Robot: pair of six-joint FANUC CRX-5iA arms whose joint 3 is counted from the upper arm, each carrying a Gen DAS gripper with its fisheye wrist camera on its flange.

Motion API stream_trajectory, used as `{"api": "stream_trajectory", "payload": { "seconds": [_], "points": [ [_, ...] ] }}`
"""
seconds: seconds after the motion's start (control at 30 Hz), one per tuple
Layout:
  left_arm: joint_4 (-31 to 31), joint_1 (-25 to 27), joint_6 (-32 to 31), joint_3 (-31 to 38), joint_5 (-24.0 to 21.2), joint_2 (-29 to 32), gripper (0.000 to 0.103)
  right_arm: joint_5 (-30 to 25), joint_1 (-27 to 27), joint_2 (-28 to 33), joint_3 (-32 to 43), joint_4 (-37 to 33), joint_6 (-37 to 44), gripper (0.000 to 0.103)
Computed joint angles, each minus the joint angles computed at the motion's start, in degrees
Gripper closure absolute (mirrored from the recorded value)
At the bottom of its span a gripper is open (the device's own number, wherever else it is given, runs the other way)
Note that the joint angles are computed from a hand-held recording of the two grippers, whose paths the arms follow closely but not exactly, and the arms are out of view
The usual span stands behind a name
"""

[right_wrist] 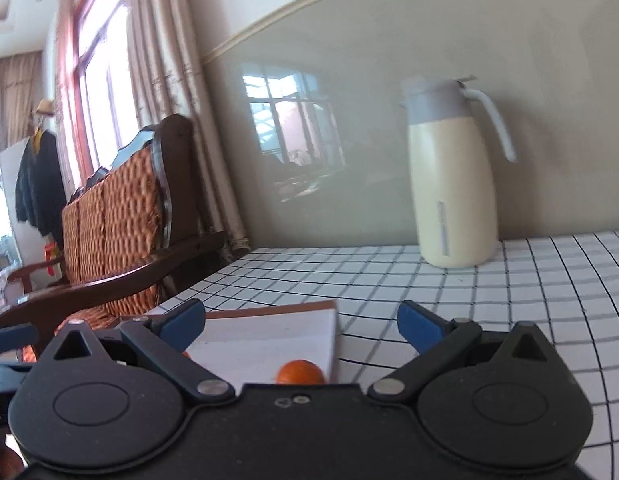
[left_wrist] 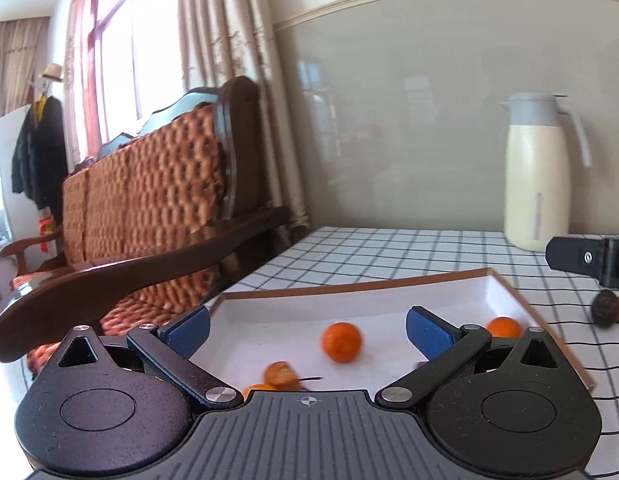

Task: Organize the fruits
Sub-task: 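Withdraw both open tools from the box back toward the remaining fruit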

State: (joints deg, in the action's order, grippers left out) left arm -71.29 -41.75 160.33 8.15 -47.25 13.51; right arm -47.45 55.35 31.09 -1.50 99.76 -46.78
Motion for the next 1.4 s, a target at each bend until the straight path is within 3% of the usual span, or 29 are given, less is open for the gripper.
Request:
{"api": "stream_trajectory", "payload": {
  "seconds": [0.1,0.3,0.4,0.7,0.77,0.87,1.3,1.4],
  "points": [
    [2.45,-0.13,-1.83,0.54,2.33,0.17,0.000,-1.47,0.05,-1.80,-2.58,-1.06,-1.88,0.006],
    [1.69,-2.40,-3.39,1.60,5.78,1.31,0.000,-6.26,0.94,-4.53,-6.66,-4.73,-2.44,0.007],
    [2.27,-3.28,-4.61,2.62,7.26,2.35,0.000,-7.95,1.16,-5.79,-8.46,-6.46,-2.50,0.013],
    [6.71,-3.78,-8.97,5.38,11.53,4.94,0.000,-8.95,1.09,-8.17,-11.79,-10.82,-1.52,0.046],
    [7.73,-3.63,-10.19,6.20,12.23,5.65,0.000,-8.91,1.01,-8.59,-12.49,-11.69,-1.36,0.061],
    [9.81,-3.63,-12.48,7.69,13.25,6.96,0.000,-8.75,0.81,-9.20,-13.46,-12.84,-1.59,0.069],
    [19.08,-3.66,-24.96,15.65,13.37,13.96,0.001,-4.66,-0.60,-10.55,-14.92,-15.73,1.45,0.073],
    [23.42,-2.90,-28.45,17.74,13.56,15.83,0.014,-4.47,-0.82,-11.01,-15.71,-16.09,0.96,0.073]
  ]
}}
